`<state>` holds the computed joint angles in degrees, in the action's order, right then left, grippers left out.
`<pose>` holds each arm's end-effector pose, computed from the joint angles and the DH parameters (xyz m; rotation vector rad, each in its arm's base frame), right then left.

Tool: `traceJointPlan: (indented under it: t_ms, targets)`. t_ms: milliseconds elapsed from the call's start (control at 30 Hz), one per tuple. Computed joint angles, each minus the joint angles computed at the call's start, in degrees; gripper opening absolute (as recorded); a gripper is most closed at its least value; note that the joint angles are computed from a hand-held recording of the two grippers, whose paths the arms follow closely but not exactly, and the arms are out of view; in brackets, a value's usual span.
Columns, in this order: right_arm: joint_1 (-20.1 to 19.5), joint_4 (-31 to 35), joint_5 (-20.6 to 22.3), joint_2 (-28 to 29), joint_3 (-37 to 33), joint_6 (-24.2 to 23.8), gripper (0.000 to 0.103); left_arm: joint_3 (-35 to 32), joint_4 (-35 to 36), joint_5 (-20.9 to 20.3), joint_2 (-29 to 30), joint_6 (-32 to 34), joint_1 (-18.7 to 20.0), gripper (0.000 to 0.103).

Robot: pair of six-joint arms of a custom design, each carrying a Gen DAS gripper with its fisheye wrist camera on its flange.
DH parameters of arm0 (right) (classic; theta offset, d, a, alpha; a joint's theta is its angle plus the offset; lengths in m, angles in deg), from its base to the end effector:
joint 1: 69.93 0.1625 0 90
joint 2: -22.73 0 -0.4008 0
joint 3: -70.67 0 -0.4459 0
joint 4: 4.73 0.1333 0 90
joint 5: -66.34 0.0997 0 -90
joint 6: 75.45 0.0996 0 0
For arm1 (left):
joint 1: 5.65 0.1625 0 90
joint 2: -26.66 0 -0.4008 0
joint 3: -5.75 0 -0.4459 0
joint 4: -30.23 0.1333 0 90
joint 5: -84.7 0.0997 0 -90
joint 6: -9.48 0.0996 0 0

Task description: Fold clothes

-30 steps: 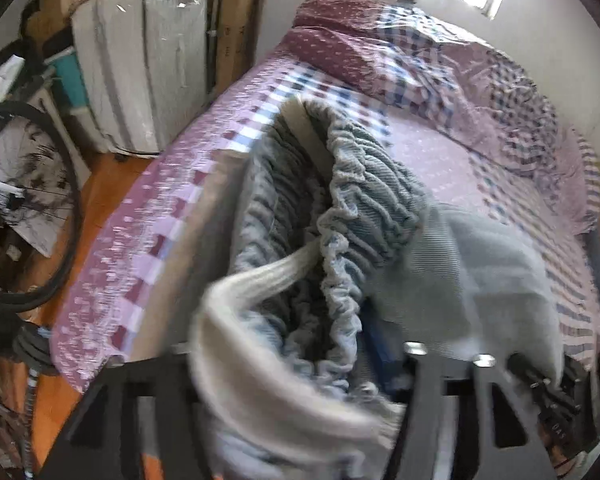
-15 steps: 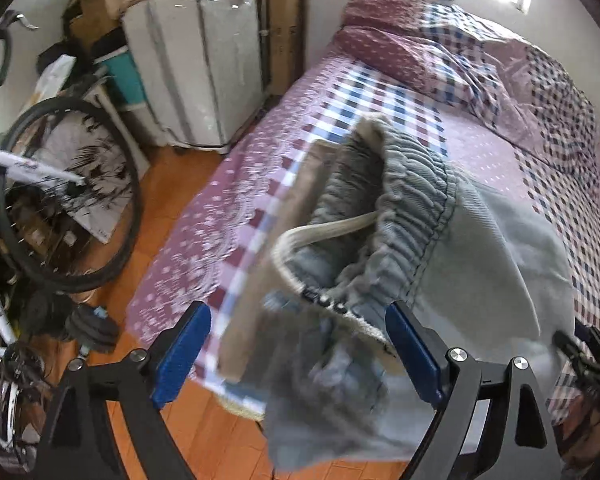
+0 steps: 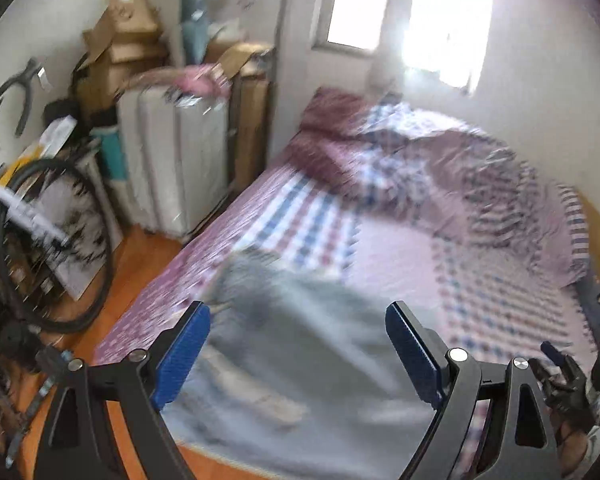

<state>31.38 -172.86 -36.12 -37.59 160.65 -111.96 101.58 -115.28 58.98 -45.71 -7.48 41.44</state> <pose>0.2518 -0.6888 0.3002 0.9203 -2.3855 1.0611 -0.2709 -0.6190 0.3832 0.1038 2.1643 -1.1992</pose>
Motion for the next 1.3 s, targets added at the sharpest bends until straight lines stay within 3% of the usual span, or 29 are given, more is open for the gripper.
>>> traceJointPlan:
  t_ms: [100, 233, 467, 700, 1000, 1300]
  targets:
    - [-0.3, -2.7, -0.3, -3.3, 1.5, -2.2, 0.097, -4.8, -8.7, -1.7, 7.3, 6.8, -1.4, 0.092]
    - [-1.1, -5.3, -1.6, -7.2, 2.1, -3.9, 0.099, -13.1, -13.4, -7.0, 16.8, 12.0, -3.0, 0.092]
    - [-4.5, -6.2, -2.3, -12.4, 1.0, -4.6, 0.102, -29.2, -12.9, -16.5, 33.2, 17.2, -5.5, 0.092]
    - [-9.0, -5.1, -4.2, -13.6, -2.2, -5.7, 0.102, -41.4, -10.3, -23.8, 46.0, 15.8, -6.8, 0.093]
    - [-14.5, -2.7, -5.1, -9.5, -8.4, -7.6, 0.102, -56.0, -7.1, -24.7, 61.5, 10.9, -5.7, 0.093]
    - [-19.2, 3.8, -5.4, 1.0, -20.2, -7.4, 0.103, -69.1, 0.9, -22.1, 73.8, 6.7, -3.5, 0.093]
